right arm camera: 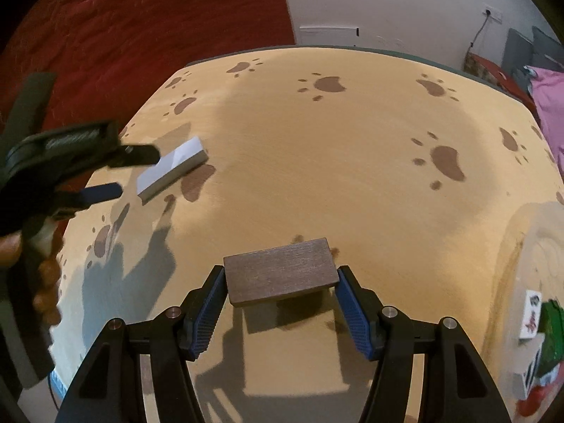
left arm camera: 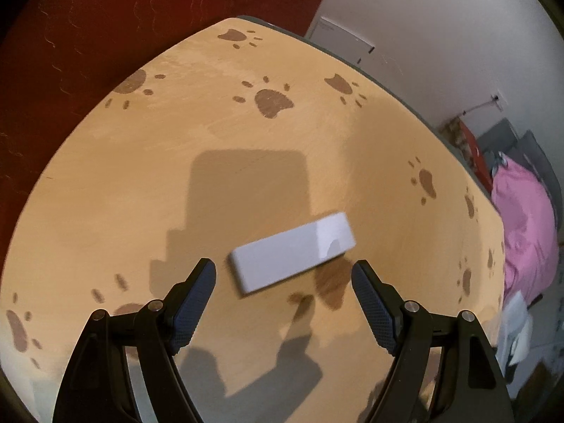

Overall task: Organize rigid objects
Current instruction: 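Grasp the long white block with the left gripper while the right gripper holds the brown block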

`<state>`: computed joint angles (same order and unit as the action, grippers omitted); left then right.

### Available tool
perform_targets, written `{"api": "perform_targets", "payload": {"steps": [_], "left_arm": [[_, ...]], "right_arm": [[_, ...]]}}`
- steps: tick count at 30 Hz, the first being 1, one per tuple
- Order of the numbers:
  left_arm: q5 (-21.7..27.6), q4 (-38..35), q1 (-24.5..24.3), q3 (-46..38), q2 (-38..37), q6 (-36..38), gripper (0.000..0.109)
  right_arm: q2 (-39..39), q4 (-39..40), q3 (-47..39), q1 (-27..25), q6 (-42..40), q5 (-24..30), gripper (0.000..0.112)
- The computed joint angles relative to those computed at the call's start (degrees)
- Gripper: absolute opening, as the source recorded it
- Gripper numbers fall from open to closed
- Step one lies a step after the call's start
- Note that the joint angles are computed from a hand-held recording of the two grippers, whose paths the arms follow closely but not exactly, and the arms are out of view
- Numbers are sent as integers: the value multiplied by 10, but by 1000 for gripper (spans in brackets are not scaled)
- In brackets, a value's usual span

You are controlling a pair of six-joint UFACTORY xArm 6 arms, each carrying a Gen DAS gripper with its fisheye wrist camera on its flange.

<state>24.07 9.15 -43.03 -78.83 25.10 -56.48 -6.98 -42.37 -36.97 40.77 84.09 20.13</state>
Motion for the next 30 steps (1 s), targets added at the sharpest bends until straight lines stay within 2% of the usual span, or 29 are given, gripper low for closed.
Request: {"api": "perform_targets", "payload": {"steps": [2,3,5,9,13,19,30], "left_arm": [[-20,-3,1,-9,14,-19,81],[-23,0,2,-15,21,-33,85],[-19,37,4,-28,34,-90,86],[15,110,-1,-63,54,-157,86],[66,164,-14,-105,77,-189,90],[152,211,-33,-170,116,-174,94],[157,194,-33,-174,120,-133,95]], "right_arm": [[-17,0,16,-3,1,-1,66],[-26,2,25,-5,0,-1,66],[-38,2,36,-8,-1,-2,66],[-68,10,68,-15,-7,-6,66],[-91,18,94,-20,-10,-11,66],[-115,25,119,-26,-22,-13,66],[-179,40,169,-31,-22,-8,66]]}}
